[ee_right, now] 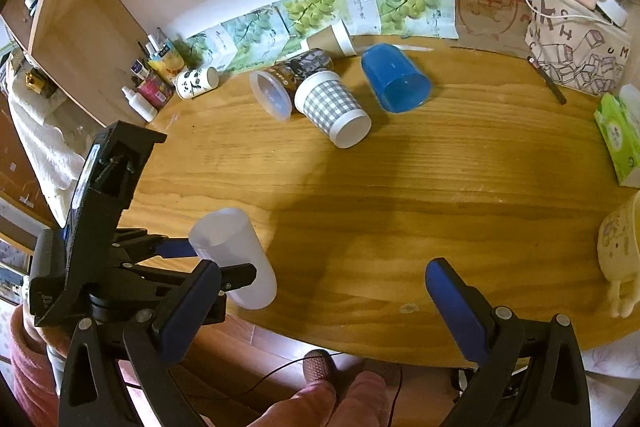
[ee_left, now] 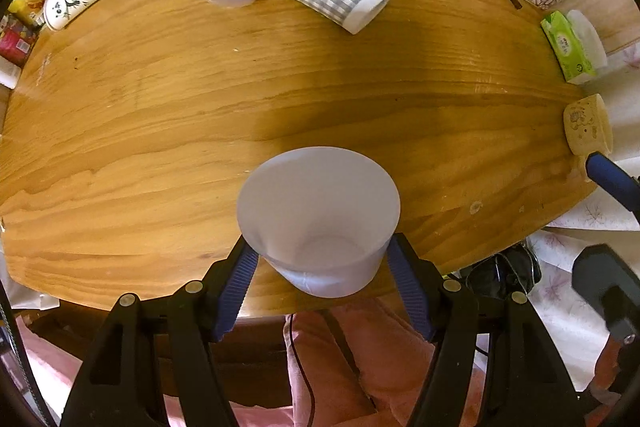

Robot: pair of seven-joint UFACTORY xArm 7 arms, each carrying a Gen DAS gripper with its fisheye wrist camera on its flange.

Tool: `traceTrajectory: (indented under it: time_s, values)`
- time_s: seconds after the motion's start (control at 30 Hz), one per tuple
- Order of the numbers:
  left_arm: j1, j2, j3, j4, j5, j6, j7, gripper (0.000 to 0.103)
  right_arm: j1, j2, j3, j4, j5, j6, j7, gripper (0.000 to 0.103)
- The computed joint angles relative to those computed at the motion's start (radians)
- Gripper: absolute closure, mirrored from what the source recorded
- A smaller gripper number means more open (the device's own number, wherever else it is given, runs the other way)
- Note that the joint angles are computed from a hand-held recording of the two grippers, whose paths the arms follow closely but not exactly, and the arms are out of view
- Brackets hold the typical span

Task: Flip cup upright
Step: 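Lift the white cup with the left gripper and rotate it rim-up, then lower the white cup with the left gripper while the right tool approaches it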

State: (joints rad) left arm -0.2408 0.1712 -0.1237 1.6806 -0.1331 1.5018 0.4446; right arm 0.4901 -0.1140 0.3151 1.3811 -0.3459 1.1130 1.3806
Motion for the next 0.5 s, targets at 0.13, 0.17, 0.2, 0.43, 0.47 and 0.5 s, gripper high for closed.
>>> traceTrajectory:
  time_s: [0.13, 0.17, 0.2, 0.43, 0.47, 0.5]
  values:
    - [-0.014, 0.009, -0.005, 0.003, 0.01, -0.018, -0.03, 0.032, -0.018, -0.037, -0.022, -0.054, 0.042, -0.036, -0.045, 0.0]
    - [-0.016, 0.018, -0.006, 0.012, 0.008, -0.014, -0.038, 0.032, -0.024, -0.041, -0.024, -0.063, 0.049, -0.044, -0.056, 0.0]
    - [-0.019, 0.024, -0.007, 0.018, 0.009, -0.012, -0.046, 0.032, -0.029, -0.047, -0.027, -0.073, 0.058, -0.052, -0.069, 0.0]
    - [-0.045, 0.07, -0.013, 0.044, 0.038, -0.013, -0.1, 0.033, -0.069, -0.069, -0.046, -0.122, 0.12, -0.099, -0.164, 0.0]
    - [-0.048, 0.078, -0.013, 0.049, 0.042, -0.011, -0.106, 0.033, -0.074, -0.07, -0.048, -0.126, 0.127, -0.102, -0.177, 0.0]
    - [-0.051, 0.085, -0.013, 0.053, 0.045, -0.011, -0.111, 0.033, -0.079, -0.072, -0.05, -0.13, 0.135, -0.106, -0.188, 0.0]
